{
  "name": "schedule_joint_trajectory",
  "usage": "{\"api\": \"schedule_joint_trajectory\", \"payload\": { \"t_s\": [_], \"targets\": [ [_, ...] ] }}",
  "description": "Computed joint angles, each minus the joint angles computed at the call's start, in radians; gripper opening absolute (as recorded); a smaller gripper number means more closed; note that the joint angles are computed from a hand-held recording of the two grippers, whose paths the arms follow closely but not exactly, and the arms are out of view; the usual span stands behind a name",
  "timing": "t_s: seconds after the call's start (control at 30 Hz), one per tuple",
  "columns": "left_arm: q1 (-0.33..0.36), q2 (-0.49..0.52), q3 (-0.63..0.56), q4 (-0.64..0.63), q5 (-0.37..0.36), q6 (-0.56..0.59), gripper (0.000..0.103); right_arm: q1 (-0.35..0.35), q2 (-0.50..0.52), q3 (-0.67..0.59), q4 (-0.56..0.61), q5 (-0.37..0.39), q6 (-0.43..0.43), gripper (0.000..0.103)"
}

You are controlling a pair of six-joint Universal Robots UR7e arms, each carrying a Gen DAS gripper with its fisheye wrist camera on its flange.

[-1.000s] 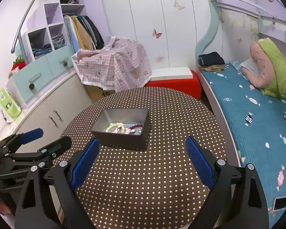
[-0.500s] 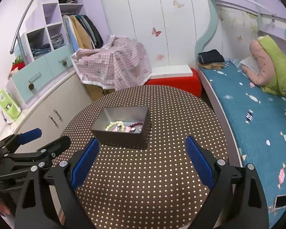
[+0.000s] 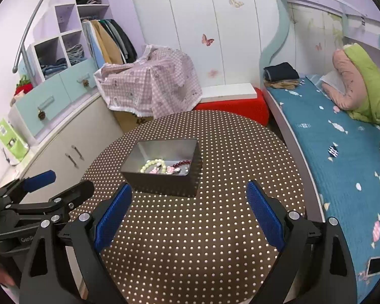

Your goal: Organize jewelry

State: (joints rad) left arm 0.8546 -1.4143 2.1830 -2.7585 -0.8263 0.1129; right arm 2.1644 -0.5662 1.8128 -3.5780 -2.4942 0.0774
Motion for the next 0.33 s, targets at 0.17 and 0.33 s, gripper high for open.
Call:
{"api": "schedule_joint_trajectory", "payload": {
  "t_s": [0.17,0.33],
  "targets": [
    [0.007,0.001,0.002,-0.005,-0.005,0.007,0.096,-0.002,-0.002,0.002,0.001,0.0,-0.002,0.089],
    [0.014,0.003,0.004,-0.014,-0.006,0.011,0.096,-0.003,-0.003,0.004,0.002,0.002,0.001,0.089]
  ]
}}
